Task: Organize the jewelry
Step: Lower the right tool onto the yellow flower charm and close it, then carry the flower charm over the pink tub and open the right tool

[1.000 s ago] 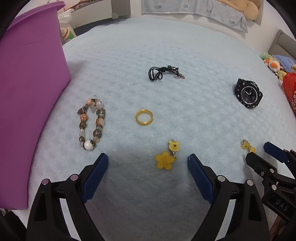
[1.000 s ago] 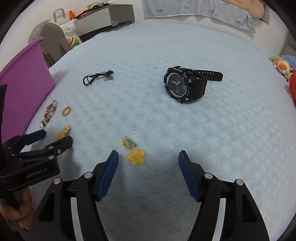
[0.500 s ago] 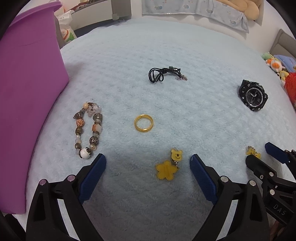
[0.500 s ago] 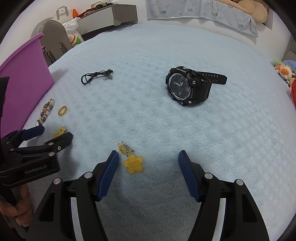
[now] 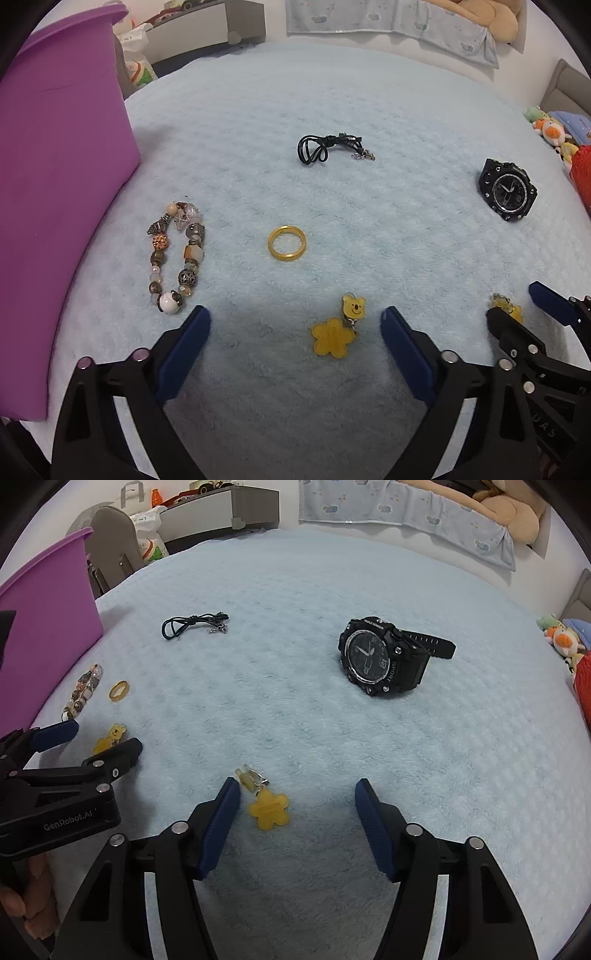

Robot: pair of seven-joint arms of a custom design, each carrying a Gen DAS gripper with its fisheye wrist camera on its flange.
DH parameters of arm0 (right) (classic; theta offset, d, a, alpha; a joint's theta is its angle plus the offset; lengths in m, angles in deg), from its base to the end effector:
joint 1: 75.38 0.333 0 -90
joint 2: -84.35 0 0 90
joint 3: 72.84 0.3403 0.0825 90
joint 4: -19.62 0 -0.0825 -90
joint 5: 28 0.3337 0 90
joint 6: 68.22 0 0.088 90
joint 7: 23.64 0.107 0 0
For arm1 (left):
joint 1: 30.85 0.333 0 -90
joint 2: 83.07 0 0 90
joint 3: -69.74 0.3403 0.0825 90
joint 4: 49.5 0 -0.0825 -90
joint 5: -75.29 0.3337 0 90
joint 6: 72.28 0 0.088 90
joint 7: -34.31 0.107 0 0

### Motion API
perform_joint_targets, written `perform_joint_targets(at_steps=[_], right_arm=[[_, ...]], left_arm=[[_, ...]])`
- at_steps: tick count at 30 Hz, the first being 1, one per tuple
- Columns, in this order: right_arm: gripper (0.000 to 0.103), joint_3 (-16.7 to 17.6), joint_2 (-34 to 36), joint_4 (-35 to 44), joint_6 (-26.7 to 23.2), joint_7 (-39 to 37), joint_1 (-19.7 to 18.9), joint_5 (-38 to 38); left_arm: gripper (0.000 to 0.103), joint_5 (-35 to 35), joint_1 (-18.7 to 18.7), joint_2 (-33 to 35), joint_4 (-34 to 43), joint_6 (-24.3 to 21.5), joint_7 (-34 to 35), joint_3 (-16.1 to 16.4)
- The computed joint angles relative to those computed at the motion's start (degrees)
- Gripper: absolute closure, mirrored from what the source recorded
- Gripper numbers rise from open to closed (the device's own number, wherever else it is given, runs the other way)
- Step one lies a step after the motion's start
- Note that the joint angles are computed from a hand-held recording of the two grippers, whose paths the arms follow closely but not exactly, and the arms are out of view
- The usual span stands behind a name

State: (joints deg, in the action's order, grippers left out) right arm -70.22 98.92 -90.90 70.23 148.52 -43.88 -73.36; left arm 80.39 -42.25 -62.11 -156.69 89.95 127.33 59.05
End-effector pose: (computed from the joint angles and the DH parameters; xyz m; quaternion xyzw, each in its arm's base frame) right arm 0.4975 0.3302 0.4349 -0.5673 0.7659 -0.2503 0.1701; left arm 0.6009 -0.2324 0.4443 -0.4946 0.8169 -0.2441 0.1685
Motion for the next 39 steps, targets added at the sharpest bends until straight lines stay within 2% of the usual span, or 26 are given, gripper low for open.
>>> perform_joint_targets(at_steps=[3,6,7,8,9,12,14,17,24,30,39], right_arm=[[0.056,0.28,0.84,1.45,-1.25,-2.17,0.54,-0.39],[0.063,0.17,1.16,1.88,-1.31,-2.63,0.85,-0.29],[0.069,0.15,1.15,1.82,-0.85,-2.77,0.81,-0.18],[0.073,0.18,1.23,1.88,-0.46,-3.18,0.78,-0.02],[0.077,0.26,1.56,2.38,-0.70,-3.99,0.93,0.12],[0.083,0.15,2.30,3.77,-2.55,-5.36,1.84,-0.06],[0.084,-0.09,1.64,2.68,-0.48,-4.32,1.50,0.27],[0.084,-0.44,-0.02,-0.10,3.88,-1.84,0.57,0.51],[0.084,-0.11,-2.86,-4.15,7.94,3.01,-0.47,0.17],[0.084,0.70,-5.02,-6.32,8.83,6.78,-0.95,-0.62],[0.084,3.32,-8.80,-6.65,5.98,9.62,-1.37,-1.48]], left_arm=[[0.024,-0.16,0.00,-0.81,-0.95,0.06,0.07,-0.19],[0.039,-1.44,0.69,-1.44,-1.50,-0.21,1.40,-1.27],[0.050,-2.93,1.64,-1.52,-1.51,-0.49,3.07,-2.52],[0.057,-2.20,0.88,-1.90,-1.89,-0.20,2.72,-1.83],[0.060,-0.06,-0.71,-2.15,-2.04,-0.11,1.10,-0.12],[0.068,0.26,-0.62,-2.34,-2.05,-0.26,1.08,-0.22],[0.081,-2.61,1.17,-2.24,-1.54,-1.09,3.04,-2.05],[0.081,-6.78,3.01,-2.13,-0.69,-2.63,6.06,-3.80],[0.081,-14.81,5.45,-3.41,-0.95,-5.27,11.72,-5.76],[0.081,-19.46,5.95,-6.35,-2.94,-6.65,15.96,-5.35],[0.081,-27.05,6.34,-11.98,-5.35,-7.44,22.62,-4.22]])
